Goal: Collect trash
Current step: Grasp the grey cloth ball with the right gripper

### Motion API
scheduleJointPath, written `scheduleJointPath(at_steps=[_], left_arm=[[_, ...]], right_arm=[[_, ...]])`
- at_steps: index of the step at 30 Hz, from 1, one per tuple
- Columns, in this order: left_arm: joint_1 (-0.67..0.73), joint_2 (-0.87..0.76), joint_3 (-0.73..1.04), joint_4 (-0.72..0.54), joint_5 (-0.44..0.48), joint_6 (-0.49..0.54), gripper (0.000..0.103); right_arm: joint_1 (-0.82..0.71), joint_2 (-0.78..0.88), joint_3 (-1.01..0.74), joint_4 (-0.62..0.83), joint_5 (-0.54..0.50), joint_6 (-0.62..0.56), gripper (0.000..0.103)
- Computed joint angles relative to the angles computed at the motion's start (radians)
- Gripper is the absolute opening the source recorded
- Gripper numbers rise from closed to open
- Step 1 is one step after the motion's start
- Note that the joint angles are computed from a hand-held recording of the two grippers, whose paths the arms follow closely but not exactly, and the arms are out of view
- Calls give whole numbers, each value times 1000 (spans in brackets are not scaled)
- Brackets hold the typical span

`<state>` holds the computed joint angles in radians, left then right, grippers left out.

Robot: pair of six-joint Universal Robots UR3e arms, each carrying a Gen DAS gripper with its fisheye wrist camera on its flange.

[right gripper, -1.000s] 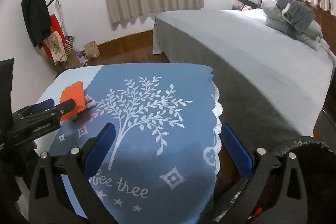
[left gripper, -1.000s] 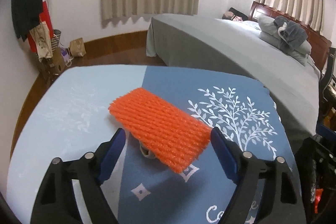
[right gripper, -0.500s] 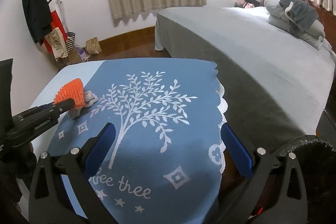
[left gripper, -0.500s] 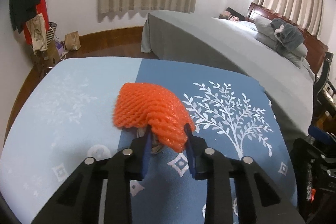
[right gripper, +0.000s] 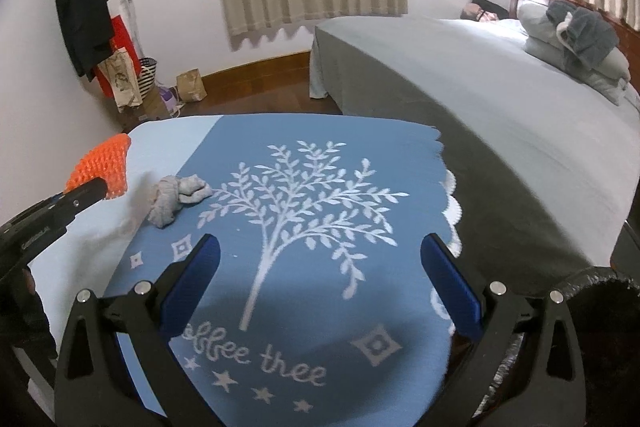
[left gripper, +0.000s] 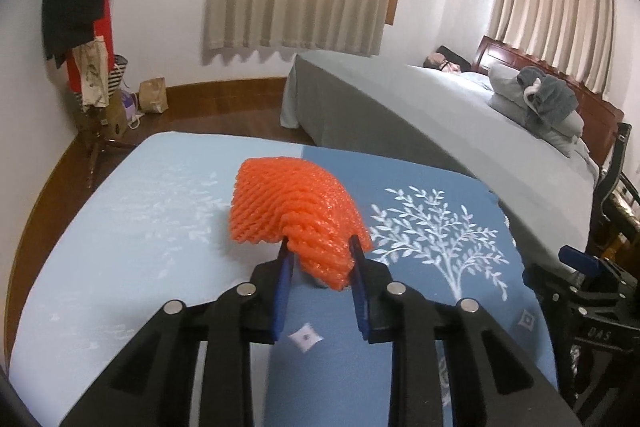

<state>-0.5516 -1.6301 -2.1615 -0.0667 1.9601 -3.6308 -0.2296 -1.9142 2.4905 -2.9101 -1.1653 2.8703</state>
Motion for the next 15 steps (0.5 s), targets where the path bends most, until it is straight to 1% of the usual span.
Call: scheduleJointPath(at_steps=[6,12,13,14,15], left_arm=[[38,48,-86,-6,10,20,23],[128,105,-211,40,-28,42,21],[141,111,-226,49,-34,48,19],[155,113,-240,58,-44,58,10],[171,115,-251,62,-57,66,10]], right_arm=[[131,144,-71,-100,-54,81,98],[267,317,-187,-184,-110,156,98],[287,342,-207,-195,-118,166,98],[305,367,-230,-201,-124,175,98],[327,400,-261,-206,-130,186,98]])
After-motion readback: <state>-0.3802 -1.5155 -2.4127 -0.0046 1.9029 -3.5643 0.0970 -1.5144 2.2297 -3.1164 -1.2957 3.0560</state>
